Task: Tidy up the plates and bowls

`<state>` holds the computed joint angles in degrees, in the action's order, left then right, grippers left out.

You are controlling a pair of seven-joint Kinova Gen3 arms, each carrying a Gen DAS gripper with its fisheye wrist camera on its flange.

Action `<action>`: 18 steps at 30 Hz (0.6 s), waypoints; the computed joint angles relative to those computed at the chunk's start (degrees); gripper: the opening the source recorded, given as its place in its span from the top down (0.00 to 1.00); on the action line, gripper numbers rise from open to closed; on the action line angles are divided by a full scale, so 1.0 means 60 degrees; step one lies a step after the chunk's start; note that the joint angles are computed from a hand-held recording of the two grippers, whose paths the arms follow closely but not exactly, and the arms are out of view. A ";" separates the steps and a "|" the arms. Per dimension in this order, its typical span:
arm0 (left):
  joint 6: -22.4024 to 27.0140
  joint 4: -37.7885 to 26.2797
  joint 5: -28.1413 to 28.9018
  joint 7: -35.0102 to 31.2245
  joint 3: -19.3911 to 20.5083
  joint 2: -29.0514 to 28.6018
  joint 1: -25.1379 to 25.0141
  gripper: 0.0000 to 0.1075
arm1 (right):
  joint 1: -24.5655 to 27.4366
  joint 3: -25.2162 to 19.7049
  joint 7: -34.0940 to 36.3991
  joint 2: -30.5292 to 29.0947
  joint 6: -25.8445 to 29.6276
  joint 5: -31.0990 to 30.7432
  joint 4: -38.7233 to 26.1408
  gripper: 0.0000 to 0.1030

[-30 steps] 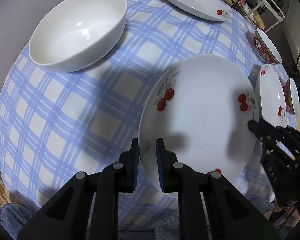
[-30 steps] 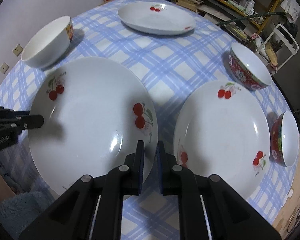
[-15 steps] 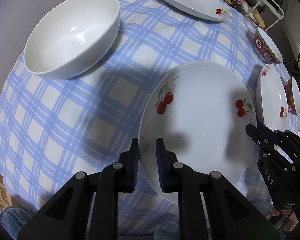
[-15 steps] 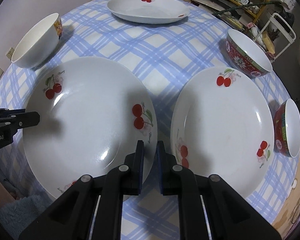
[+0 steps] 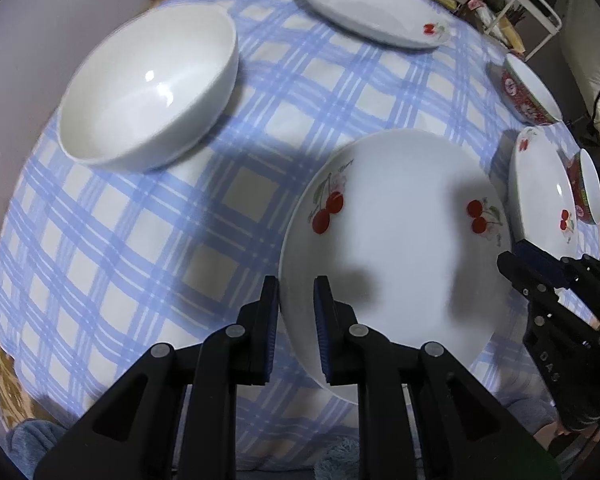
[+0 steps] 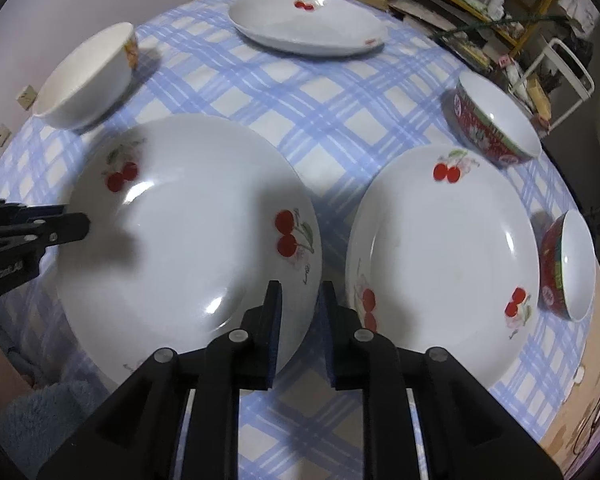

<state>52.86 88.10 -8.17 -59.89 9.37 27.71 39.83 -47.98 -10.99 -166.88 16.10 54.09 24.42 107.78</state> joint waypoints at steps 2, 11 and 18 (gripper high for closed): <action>-0.0033 0.0059 -0.0271 0.0071 -0.0062 -0.0140 0.0199 0.83 | -0.0105 -0.0011 -0.0203 -0.0208 0.0059 0.0121 0.0016 0.80; 0.0078 -0.0602 -0.1306 -0.0024 0.0025 -0.0279 0.1038 0.62 | -0.0047 -0.0252 -0.1506 -0.1276 0.0929 0.0850 0.0465 0.53; 0.0807 -0.1962 -0.1512 -0.0175 -0.0011 0.0174 0.1513 0.48 | 0.0614 -0.0757 -0.1940 -0.2279 0.1832 0.0872 0.1049 0.33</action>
<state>57.71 76.33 -17.24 -60.93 9.30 28.75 48.91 -44.30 -15.53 -178.51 2.43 65.09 29.66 114.07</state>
